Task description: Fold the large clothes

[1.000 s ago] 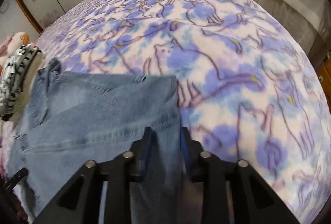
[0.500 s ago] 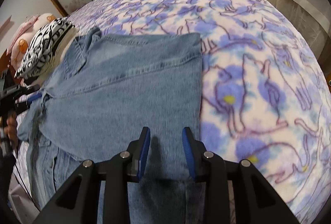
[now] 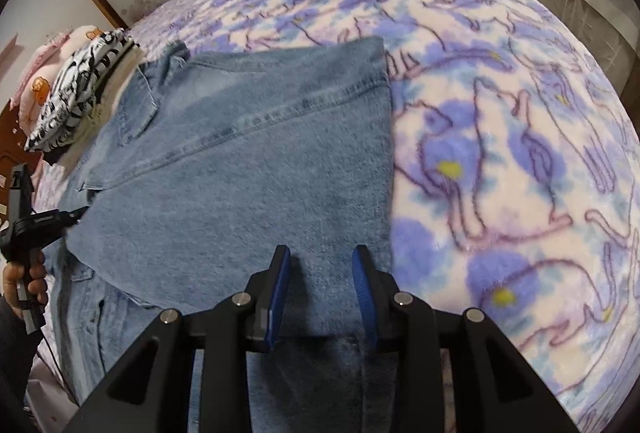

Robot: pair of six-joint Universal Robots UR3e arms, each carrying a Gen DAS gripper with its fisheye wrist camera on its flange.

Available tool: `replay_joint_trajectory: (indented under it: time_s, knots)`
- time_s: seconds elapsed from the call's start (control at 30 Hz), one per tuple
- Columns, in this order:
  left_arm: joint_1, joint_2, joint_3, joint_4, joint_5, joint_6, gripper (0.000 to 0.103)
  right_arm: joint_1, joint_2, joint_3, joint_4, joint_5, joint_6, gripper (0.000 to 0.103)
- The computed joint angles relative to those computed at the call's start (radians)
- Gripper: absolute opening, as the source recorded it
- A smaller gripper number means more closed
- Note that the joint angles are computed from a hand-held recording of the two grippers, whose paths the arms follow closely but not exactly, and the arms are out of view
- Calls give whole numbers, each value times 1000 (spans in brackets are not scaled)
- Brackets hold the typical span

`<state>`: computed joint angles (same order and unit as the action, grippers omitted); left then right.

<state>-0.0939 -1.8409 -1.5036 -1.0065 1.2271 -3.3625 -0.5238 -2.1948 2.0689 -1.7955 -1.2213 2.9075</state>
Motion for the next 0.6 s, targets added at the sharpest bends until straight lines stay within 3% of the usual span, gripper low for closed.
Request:
replay_joint_trajectory:
  time_s: [0.1, 0.2, 0.27, 0.33, 0.47, 0.5, 0.53, 0.6]
  knots:
    - [12, 11, 5, -6, -41, 0, 0, 26, 9, -16, -8, -24, 18, 32]
    - [61, 27, -2, 7, -146, -16, 24, 23, 1, -24, 12, -2, 10, 32]
    - [72, 26, 6, 26, -153, -43, 49, 22, -7, -17, 14, 5, 11, 32]
    - [83, 18, 9, 52, -160, -77, 55, 28, -13, -6, 0, 2, 20, 33]
    - [88, -42, 60, 54, -176, -124, 51, 25, -17, 1, -5, 8, 26, 33]
    - [83, -59, 77, 56, -175, -127, 42, 24, -15, 2, -5, 9, 26, 33]
    - [72, -79, 97, 63, -175, -126, 10, 22, -13, 2, -6, 11, 27, 33]
    - [42, -83, 120, 83, -121, -131, 6, 15, -19, 3, 3, 17, 24, 33]
